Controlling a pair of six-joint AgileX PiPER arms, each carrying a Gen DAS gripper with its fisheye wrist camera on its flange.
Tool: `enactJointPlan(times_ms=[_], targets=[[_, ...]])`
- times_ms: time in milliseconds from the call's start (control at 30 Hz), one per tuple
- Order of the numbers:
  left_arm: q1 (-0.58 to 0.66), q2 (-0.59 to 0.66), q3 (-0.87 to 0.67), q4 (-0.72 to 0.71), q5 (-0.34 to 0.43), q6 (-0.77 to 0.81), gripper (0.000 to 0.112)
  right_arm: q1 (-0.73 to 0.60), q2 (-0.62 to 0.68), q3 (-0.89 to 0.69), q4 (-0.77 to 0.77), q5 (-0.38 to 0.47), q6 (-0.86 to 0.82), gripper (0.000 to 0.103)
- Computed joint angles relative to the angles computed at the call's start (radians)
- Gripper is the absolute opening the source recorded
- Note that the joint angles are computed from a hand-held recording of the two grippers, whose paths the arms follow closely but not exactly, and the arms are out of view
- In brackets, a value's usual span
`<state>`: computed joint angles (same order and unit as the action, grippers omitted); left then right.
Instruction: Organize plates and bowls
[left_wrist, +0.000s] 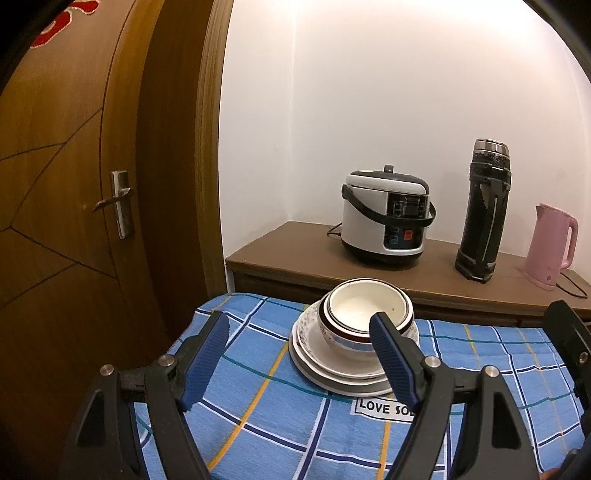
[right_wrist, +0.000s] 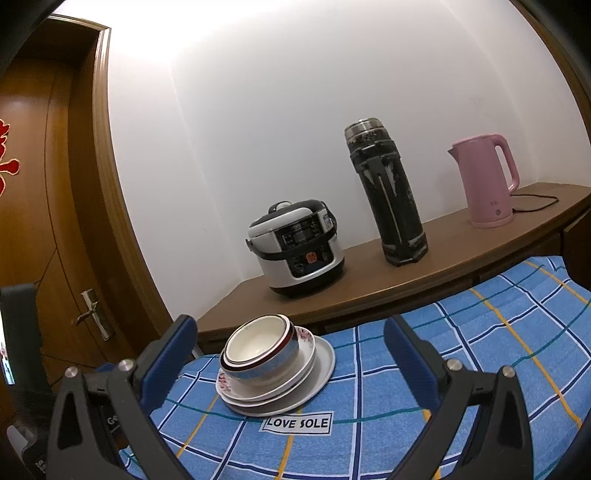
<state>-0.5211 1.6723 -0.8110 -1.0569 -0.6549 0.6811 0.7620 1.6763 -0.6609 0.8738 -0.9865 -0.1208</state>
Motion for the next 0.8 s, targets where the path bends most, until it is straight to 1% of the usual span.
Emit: enactJointPlan(times_ms=[167,267,367,467,567,700,800], targets=[[-0.003,-0.006,-0.003,-0.02,0.006,0.015,0.08,-0.002,-0.008,0.012,-0.006,-0.009,0.011,0.103],[-0.016,-0.001,-0.011,-0.05,-0.012,0.055,0.08,-0.002,-0.01,0.014,-0.004,-0.011,0.01,0.103],[-0.021,0.001,-0.022,-0.076,-0.005,0.09,0.08,-0.004,-0.013,0.02,-0.004,-0.013,0.015,0.103],[-0.03,0.01,-0.033,-0.103,-0.017,0.12,0.08,-0.006,-0.02,0.027,-0.004,-0.019,0.023,0.103],[-0.03,0.008,-0.031,-0.092,-0.015,0.105,0.08,-0.006,-0.021,0.029,-0.003,-0.022,0.021,0.103],[-0.042,0.014,-0.036,-0.106,-0.036,0.117,0.08,-0.004,-0.022,0.03,-0.001,-0.022,0.019,0.103],[-0.058,0.03,-0.056,-0.156,-0.066,0.163,0.08,-0.006,-0.023,0.032,-0.002,-0.024,0.02,0.103]])
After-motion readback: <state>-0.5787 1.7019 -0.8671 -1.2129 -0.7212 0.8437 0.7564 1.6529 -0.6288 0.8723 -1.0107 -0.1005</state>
